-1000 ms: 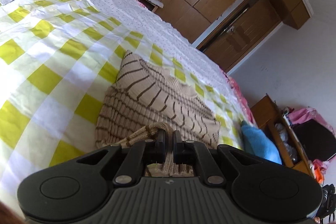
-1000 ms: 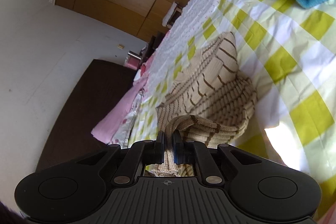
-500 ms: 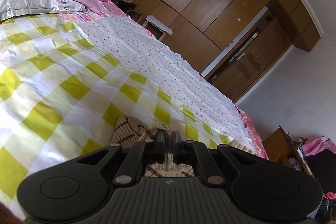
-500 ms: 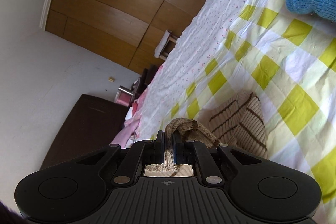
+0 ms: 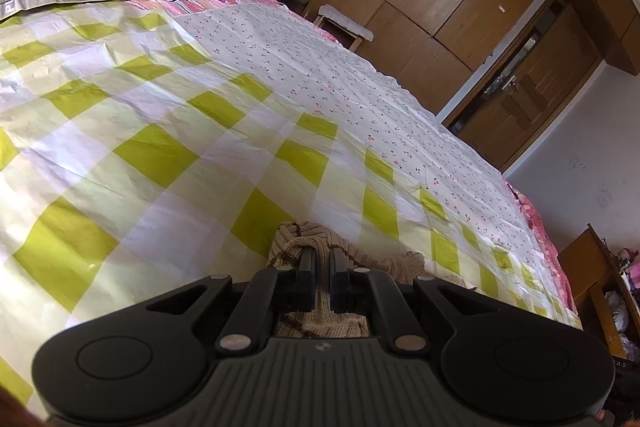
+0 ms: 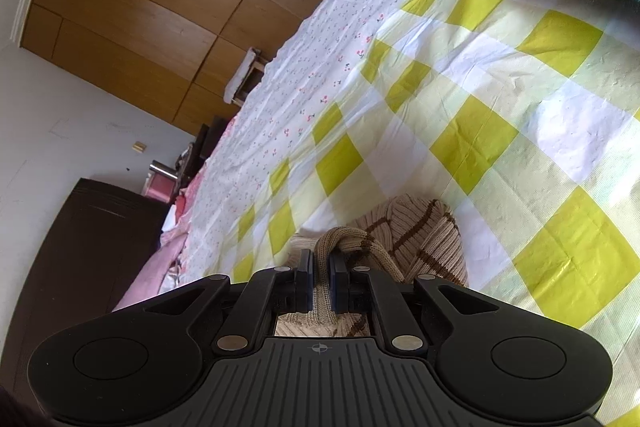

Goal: Fold small clothes
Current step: 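Lift the hem with both tools and fold it toward the collar, then lower the hem onto the collar and open both tools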

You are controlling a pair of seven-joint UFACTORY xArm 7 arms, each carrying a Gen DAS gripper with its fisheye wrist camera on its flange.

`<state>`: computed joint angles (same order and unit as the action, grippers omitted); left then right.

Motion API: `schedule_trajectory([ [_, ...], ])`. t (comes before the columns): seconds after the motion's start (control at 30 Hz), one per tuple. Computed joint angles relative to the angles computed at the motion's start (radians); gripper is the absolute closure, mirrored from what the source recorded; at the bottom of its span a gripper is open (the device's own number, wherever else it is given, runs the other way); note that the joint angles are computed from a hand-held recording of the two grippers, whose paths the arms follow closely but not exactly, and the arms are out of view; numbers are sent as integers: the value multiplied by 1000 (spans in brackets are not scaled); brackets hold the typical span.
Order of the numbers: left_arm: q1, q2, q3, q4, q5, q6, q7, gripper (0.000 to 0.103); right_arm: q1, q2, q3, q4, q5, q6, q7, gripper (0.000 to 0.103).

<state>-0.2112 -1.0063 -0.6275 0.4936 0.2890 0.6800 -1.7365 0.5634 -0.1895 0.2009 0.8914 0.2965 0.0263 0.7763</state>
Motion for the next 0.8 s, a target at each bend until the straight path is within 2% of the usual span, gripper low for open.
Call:
schedule_trajectory([
  [0.07, 12, 13, 3, 5, 8, -8, 6, 90, -41, 10, 30, 7, -42, 7, 41, 94],
  [0.13, 24, 18, 3, 10, 17, -16, 7, 90, -25, 21, 13, 14, -28, 10, 29, 94],
  [0.2, 35, 14, 0, 12, 23, -14, 1, 89, -50, 25, 32, 16, -55, 16, 61, 93],
  [0.33, 40, 2, 7, 19, 26, 16, 9, 88, -42, 41, 23, 24, -51, 13, 68, 91],
  [0.4, 32, -2, 13, 25, 26, 36, 24, 88, -78, 44, 50, 27, -102, 15, 109, 91],
  [0.47, 22, -8, 11, 31, 25, 55, 36, 86, -50, 42, 26, 22, -65, 11, 92, 90],
  [0.53, 9, -9, 9, 38, 21, 76, 53, 83, 23, 38, -33, 18, 38, 4, 17, 86],
  [0.63, -17, -1, -3, 50, 9, 105, 70, 82, 19, 18, -31, 2, 60, -15, -4, 84],
  [0.67, -24, 1, -7, 52, 6, 111, 73, 82, 8, 9, -24, -6, 49, -25, -3, 79],
  [0.7, -32, 6, -13, 58, 1, 121, 76, 82, -39, -2, 10, -12, 4, -29, 31, 72],
  [0.73, -39, 9, -18, 61, -1, 128, 77, 82, -73, -10, 32, -14, -33, -27, 55, 68],
  [0.8, -56, 10, -26, 67, -6, 142, 80, 81, -85, -21, 31, -15, -68, -24, 59, 67],
])
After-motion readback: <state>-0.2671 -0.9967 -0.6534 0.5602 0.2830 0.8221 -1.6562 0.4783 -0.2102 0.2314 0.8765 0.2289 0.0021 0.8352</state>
